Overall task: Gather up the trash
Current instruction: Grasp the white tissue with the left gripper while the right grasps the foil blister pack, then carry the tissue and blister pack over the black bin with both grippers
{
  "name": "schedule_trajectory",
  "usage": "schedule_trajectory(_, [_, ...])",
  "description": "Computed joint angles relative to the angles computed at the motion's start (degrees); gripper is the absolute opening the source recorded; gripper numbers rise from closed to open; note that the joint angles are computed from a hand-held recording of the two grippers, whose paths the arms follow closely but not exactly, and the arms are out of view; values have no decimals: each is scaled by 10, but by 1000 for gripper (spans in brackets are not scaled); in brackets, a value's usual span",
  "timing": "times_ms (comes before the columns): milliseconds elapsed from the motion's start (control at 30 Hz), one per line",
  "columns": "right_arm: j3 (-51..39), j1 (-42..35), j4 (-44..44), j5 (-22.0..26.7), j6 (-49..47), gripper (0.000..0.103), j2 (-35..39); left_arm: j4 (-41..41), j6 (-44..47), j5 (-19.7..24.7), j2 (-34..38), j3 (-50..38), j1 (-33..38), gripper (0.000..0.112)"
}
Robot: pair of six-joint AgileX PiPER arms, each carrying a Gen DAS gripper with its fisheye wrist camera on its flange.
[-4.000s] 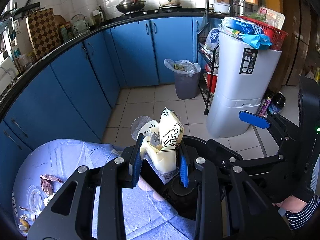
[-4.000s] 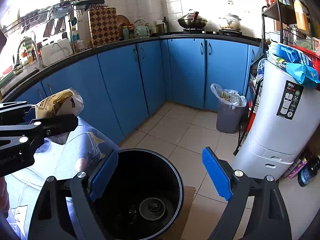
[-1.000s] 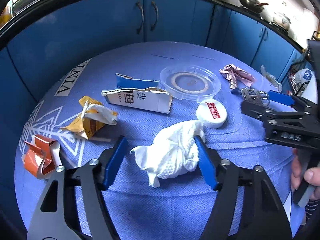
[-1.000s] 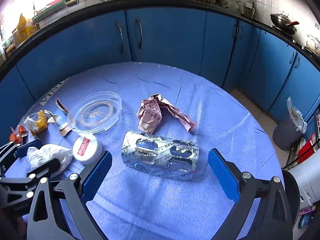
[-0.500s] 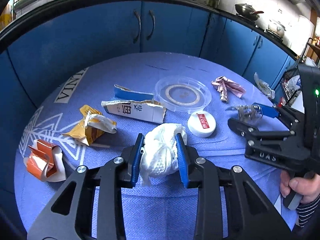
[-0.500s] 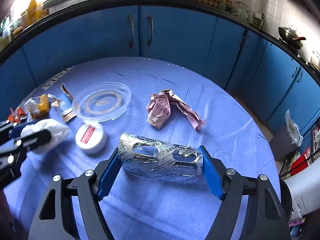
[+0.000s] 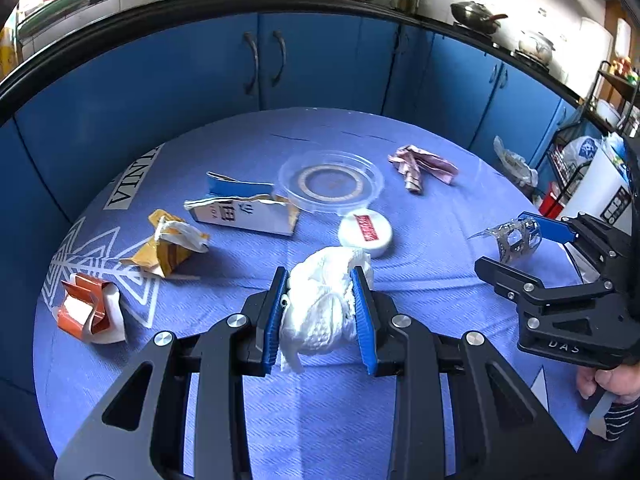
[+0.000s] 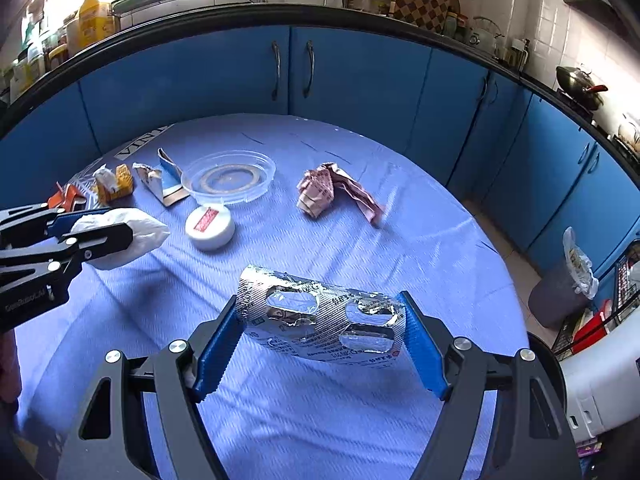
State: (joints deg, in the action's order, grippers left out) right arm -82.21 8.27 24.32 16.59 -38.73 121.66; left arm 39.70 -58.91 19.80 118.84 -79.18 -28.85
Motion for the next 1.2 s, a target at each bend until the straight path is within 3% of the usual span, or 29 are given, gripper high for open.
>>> schedule_trajectory(533, [126, -55, 148, -68, -185, 74, -77, -8, 12, 52, 14, -54, -80, 33])
schedule_trajectory(667, [159, -73, 275, -101, -323, 74, -97, -18, 27, 73, 26, -88, -98, 33])
schedule_trajectory(967, [189, -145, 504, -96, -560, 75, -128, -48, 78, 119, 65, -188, -134, 33])
schedule_trajectory(1200, [191, -203, 563, -83, -617, 75, -140, -69, 123, 150, 99, -270, -157, 33])
